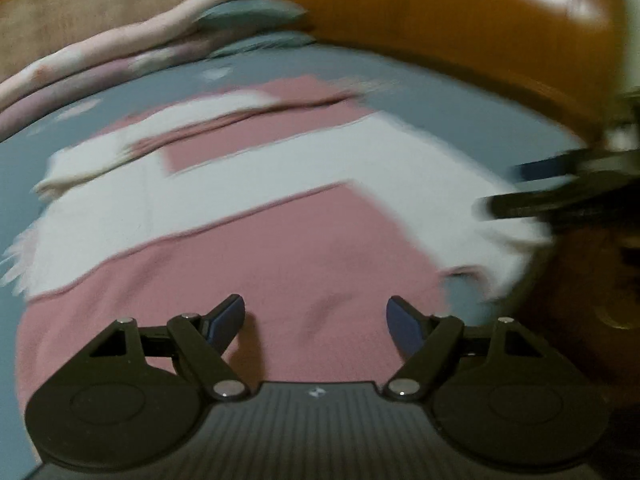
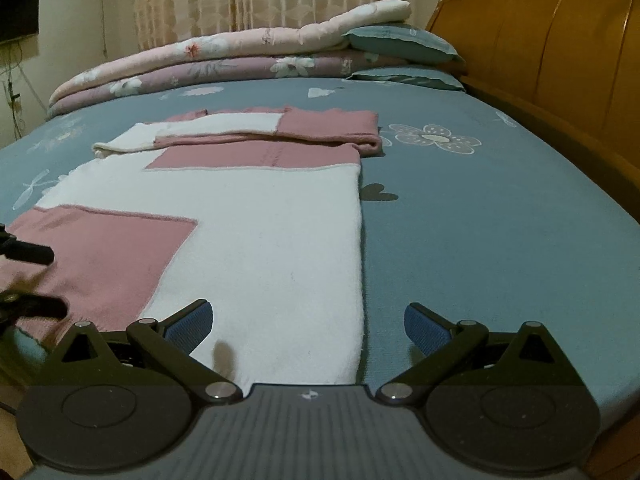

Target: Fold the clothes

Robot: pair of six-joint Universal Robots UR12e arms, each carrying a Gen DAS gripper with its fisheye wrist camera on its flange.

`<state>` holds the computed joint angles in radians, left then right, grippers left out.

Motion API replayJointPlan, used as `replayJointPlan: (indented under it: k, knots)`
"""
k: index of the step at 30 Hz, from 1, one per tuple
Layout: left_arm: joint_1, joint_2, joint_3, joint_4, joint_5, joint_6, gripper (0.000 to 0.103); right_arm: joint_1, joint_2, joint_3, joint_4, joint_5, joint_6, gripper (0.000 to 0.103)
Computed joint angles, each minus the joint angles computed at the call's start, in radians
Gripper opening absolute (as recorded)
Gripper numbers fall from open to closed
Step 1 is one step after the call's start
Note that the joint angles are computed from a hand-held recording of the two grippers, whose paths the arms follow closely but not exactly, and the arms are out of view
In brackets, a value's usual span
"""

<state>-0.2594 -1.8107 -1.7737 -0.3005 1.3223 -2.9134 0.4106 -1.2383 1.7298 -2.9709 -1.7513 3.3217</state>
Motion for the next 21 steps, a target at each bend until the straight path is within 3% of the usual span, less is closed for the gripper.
replayJointPlan:
  k: [2,6,11,19,21]
  knots:
    - [0.005,0.009,-0.01,0.012,-0.069,0.085,0.08,-0.002,0.001,0.002,-0.004,0.006,0.007,0.103]
    - [-0.026,-0.001,0.007,-0.045,-0.001,0.237,0.08,-0.003,0.002,0.004,-0.012,0.016,0.011,0.103]
    - [-0.043,-0.014,0.011,-0.022,0.032,0.33,0.08,0.0,-0.003,0.013,-0.021,0.001,0.008,0.103]
    - [-0.019,-0.033,0.041,0.029,0.076,0.162,0.078,-0.003,-0.008,0.022,-0.033,-0.002,0.028,0.103]
    - [-0.006,-0.024,0.041,-0.005,0.005,0.18,0.078,-0.002,-0.008,0.023,-0.031,-0.001,0.022,0.103]
